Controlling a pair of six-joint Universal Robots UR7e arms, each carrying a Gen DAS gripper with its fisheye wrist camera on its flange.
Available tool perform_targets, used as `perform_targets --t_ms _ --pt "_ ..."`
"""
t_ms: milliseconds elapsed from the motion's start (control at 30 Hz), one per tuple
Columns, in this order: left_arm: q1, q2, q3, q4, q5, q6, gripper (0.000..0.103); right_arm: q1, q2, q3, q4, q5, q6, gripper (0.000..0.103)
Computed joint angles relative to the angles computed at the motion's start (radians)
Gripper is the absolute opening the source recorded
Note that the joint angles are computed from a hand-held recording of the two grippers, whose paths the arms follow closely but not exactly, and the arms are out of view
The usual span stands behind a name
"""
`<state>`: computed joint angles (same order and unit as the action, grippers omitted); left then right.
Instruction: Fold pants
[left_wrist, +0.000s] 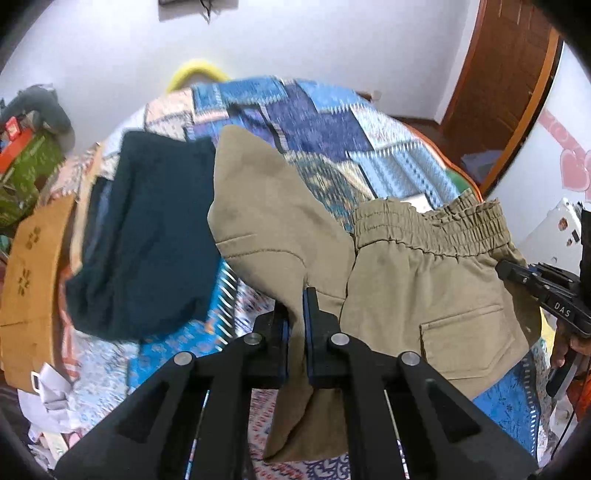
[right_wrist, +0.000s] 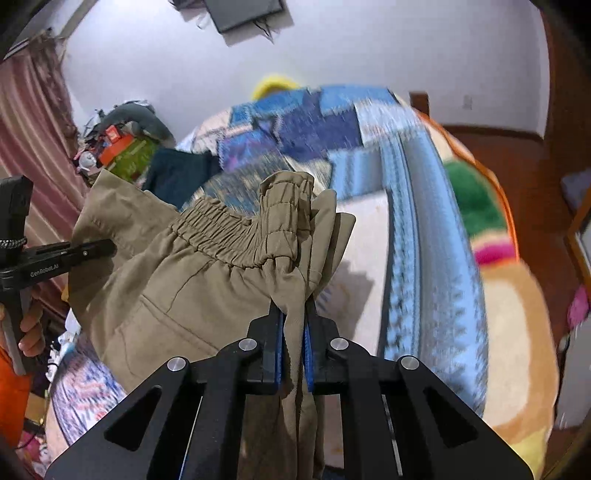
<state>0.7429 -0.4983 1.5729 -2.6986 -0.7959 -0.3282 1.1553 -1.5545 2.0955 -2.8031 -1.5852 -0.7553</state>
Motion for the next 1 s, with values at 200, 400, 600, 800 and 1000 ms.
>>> perform_targets --t_ms 200,400,600,800,1000 --pt "-0.013 -0.061 0.030 -0.083 0.060 0.045 0.007 0.091 0.042 -0.049 -0.049 0.005 0.000 0.008" --pt "-0.003 -0.097 0.029 -0.144 0.134 0.110 0.007 0.177 0.106 -0.100 -0.106 0.001 -0.018 0.008" --pt "0.024 -0.114 0.020 -0.207 0.200 0.169 0.007 0.256 0.210 -0.169 -0.153 -0.024 -0.028 0.008" --pt "0.081 -0.141 0.012 -0.233 0.261 0.194 0.007 0.319 0.340 -0.238 -0.188 -0.061 -0.035 0.007" --pt "0.159 -0.118 -0.028 -0.262 0.333 0.241 0.007 0.363 0.479 -0.309 -0.214 -0.080 -0.027 0.007"
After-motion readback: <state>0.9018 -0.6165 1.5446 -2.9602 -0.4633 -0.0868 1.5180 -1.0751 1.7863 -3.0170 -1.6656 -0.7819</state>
